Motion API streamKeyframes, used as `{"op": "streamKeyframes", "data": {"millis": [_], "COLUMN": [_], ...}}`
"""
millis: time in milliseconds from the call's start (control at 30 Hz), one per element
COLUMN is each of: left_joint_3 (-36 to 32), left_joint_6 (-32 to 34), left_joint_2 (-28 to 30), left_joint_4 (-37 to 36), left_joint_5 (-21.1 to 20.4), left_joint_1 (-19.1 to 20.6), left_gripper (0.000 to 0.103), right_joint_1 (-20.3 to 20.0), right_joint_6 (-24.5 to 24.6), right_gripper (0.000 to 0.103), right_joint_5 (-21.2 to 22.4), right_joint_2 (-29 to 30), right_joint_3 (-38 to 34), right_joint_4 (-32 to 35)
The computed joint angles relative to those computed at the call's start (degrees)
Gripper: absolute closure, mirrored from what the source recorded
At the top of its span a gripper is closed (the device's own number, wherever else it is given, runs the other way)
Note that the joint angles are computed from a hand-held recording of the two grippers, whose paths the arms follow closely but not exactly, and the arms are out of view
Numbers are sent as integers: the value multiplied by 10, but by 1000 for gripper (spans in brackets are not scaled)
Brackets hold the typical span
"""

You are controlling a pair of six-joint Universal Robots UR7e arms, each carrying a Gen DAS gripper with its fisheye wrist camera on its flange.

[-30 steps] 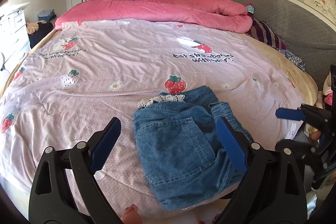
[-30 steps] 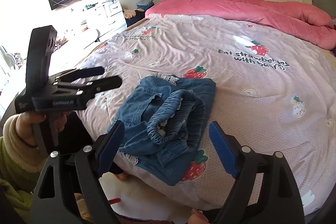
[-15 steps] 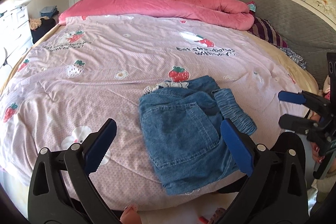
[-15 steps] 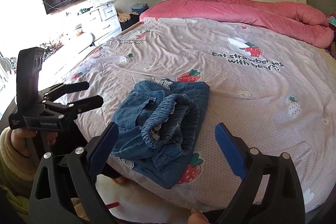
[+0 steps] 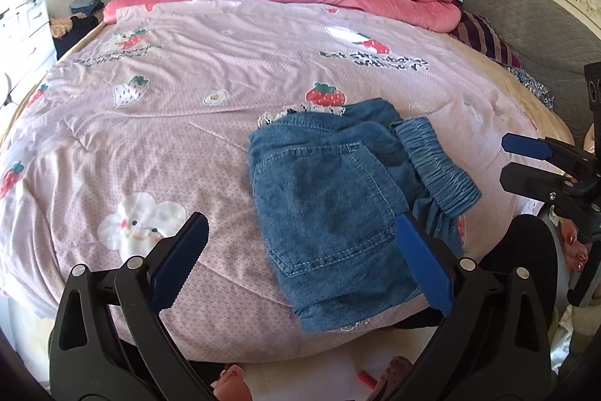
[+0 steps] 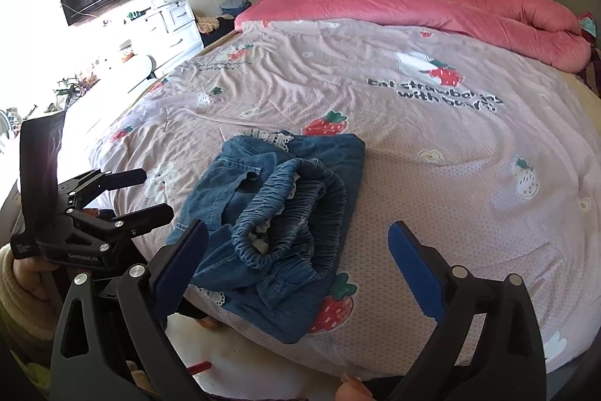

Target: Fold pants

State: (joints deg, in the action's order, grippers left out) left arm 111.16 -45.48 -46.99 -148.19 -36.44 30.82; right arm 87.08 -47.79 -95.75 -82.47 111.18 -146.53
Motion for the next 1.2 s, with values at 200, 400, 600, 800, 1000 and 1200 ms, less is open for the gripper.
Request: {"op": "streamKeyframes", "data": {"millis": [200, 400, 600, 800, 1000, 1200], "left_joint_3": [-2, -3, -3, -2, -8, -15], "left_joint_6": [-1, -1, -6, -1, 9, 19], "left_joint_2": [5, 9, 12, 12, 19, 28], "left_joint_4": [3, 2, 4, -17, -27, -33], "left_joint_5": [-7, -12, -17, -31, -43, -54], "left_joint_1": [6, 13, 21, 34, 46, 56], "left_gripper": [10, 10, 10, 10, 10, 10], "right_joint_1": [-3, -4, -1, -1, 0, -1], "right_joint_6": [9, 19, 25, 59, 93, 112], "right_gripper": [6, 5, 5, 5, 5, 5], "right_joint_5": [-4, -7, -12, -14, -20, -22], "right_joint_2": [11, 26, 41, 70, 105, 133], "right_joint_3": [-6, -15, -25, -56, -88, -116], "right_joint_4": [3, 7, 11, 36, 54, 77]}}
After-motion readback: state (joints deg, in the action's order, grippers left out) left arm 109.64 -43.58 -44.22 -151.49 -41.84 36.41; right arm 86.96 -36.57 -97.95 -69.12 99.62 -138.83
